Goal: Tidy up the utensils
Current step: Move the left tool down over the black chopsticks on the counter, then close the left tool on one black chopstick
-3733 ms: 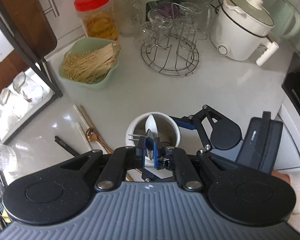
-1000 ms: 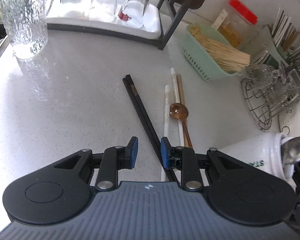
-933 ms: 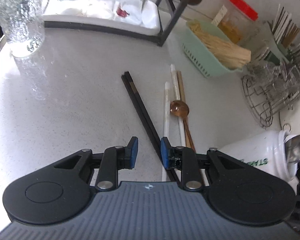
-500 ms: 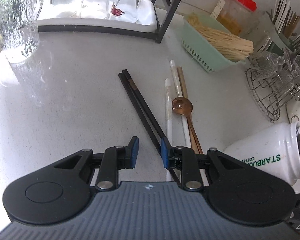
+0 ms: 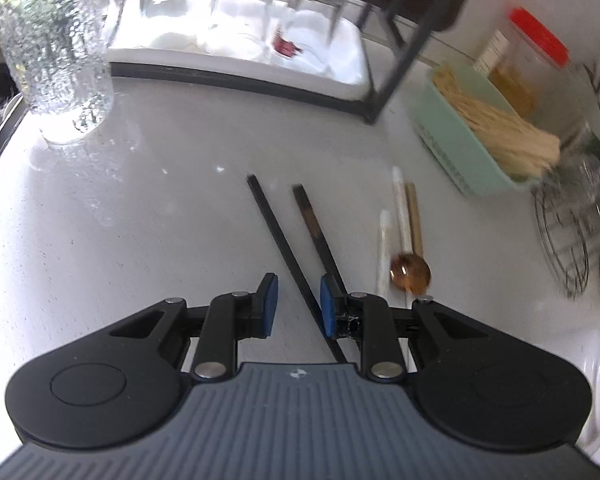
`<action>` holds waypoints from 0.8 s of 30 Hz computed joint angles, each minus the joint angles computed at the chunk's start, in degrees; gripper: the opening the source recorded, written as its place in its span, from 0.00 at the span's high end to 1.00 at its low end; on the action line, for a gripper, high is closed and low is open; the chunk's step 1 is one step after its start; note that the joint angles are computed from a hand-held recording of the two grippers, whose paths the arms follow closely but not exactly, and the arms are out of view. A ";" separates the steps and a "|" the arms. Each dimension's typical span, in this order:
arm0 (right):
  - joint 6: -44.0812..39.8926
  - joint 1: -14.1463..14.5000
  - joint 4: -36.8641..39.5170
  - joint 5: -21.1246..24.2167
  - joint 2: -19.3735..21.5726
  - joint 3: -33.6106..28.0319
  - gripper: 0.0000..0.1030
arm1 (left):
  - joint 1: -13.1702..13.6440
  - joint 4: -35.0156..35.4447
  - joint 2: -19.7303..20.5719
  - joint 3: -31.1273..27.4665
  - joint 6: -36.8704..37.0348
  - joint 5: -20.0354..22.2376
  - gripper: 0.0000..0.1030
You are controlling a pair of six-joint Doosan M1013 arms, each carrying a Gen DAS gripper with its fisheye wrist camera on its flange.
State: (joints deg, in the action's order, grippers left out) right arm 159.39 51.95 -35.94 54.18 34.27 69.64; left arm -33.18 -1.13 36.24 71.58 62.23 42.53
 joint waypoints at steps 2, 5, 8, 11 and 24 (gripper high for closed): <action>0.34 0.07 -0.23 0.03 0.00 0.05 0.12 | 0.16 0.92 0.49 -0.81 -2.20 0.27 0.74; 0.66 0.13 -0.45 0.18 0.04 0.01 0.12 | 0.28 2.40 1.18 -2.04 -4.28 0.46 0.74; 0.87 0.16 -0.46 0.41 0.05 -0.07 0.12 | 0.25 3.41 2.33 -4.05 -5.39 2.14 0.74; 0.80 0.15 -0.25 0.72 0.13 -0.30 0.12 | -0.01 5.08 3.40 -6.14 -6.05 4.11 0.74; 0.92 0.15 -0.21 0.86 0.14 -0.34 0.12 | -0.96 9.53 7.59 -14.05 -3.85 12.20 0.90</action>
